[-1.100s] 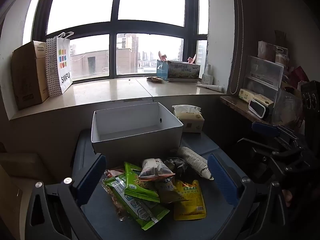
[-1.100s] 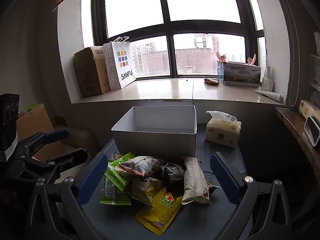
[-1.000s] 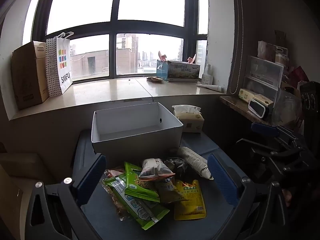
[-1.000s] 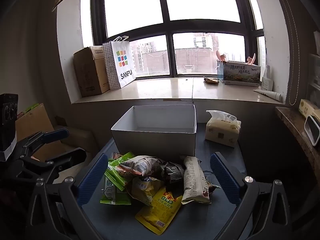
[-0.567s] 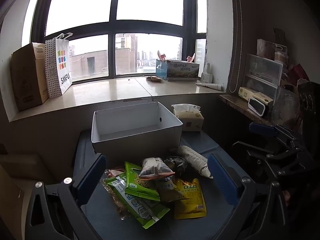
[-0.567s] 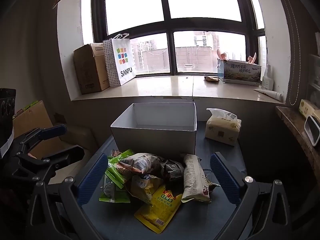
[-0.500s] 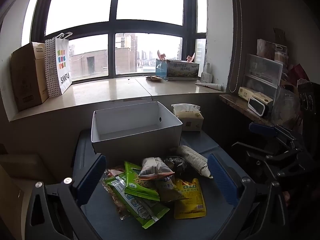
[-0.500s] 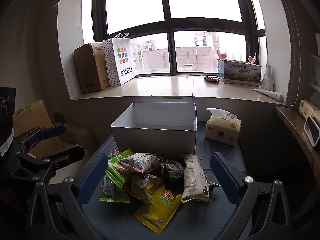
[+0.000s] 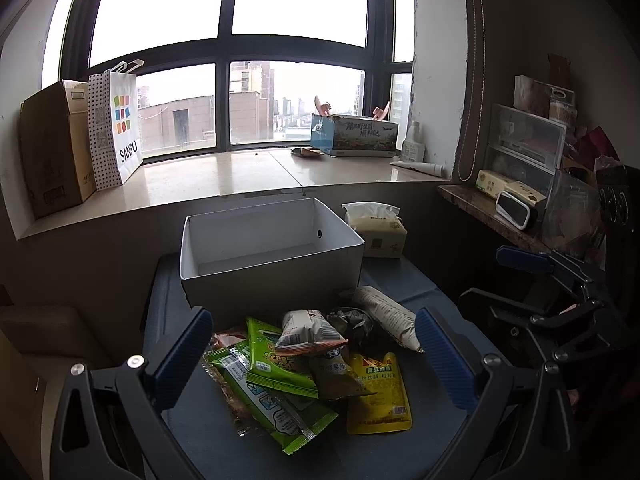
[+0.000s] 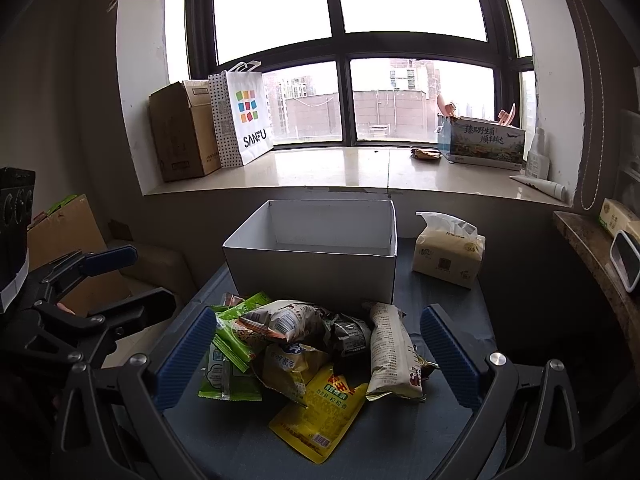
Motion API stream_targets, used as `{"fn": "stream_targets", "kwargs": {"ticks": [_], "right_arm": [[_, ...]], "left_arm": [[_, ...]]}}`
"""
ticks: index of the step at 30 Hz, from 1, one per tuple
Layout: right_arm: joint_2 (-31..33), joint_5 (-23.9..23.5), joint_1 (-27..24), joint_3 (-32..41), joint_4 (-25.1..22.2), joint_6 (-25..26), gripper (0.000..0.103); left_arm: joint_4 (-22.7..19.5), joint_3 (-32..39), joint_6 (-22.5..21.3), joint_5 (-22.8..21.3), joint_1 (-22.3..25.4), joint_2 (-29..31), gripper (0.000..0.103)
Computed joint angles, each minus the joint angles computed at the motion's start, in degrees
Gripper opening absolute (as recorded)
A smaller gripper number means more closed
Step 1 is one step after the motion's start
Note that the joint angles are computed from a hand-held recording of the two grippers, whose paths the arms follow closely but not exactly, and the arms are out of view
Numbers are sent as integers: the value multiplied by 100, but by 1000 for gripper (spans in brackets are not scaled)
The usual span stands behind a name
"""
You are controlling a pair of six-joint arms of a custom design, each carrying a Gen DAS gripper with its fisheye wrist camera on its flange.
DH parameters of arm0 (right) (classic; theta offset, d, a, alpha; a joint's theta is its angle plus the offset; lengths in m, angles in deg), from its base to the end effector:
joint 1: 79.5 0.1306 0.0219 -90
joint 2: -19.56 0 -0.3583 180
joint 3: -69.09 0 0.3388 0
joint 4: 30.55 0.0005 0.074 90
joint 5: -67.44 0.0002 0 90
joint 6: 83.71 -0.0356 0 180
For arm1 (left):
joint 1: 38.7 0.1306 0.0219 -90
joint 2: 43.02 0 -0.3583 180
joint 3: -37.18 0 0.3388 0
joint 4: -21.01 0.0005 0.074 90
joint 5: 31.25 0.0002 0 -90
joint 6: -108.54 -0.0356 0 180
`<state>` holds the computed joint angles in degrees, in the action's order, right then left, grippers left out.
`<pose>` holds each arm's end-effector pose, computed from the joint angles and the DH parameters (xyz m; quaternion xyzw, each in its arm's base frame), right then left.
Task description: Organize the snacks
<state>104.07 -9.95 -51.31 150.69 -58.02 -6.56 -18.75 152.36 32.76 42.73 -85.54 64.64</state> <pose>0.3738 0.1910 0.4149 -0.0610 0.8620 0.0840 0.4962 0.3884 -0.4006 0.4585 0.1789 0.8511 -0.1379 0.4739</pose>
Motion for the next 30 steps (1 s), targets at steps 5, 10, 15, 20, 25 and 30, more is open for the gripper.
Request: {"fn": "stream_targets", "kwargs": {"ticks": [5, 10, 15, 20, 25, 30], "right_arm": [[-4, -36, -18, -14, 14, -25, 103], [-13, -32, -17, -29, 27, -57, 103], [13, -20, -6, -11, -2, -57, 103], [12, 4, 7, -13, 7, -66, 103], [14, 5, 9, -14, 11, -69, 103], [11, 9, 10, -9, -3, -71, 103]], "left_arm": [[25, -3, 20, -7, 1, 3, 103], [33, -4, 65, -2, -2, 7, 103], [10, -9, 86, 9, 4, 13, 103], [19, -22, 101, 19, -1, 4, 103], [27, -18, 100, 29, 2, 9, 103], [27, -25, 113, 31, 0, 11, 103]]}}
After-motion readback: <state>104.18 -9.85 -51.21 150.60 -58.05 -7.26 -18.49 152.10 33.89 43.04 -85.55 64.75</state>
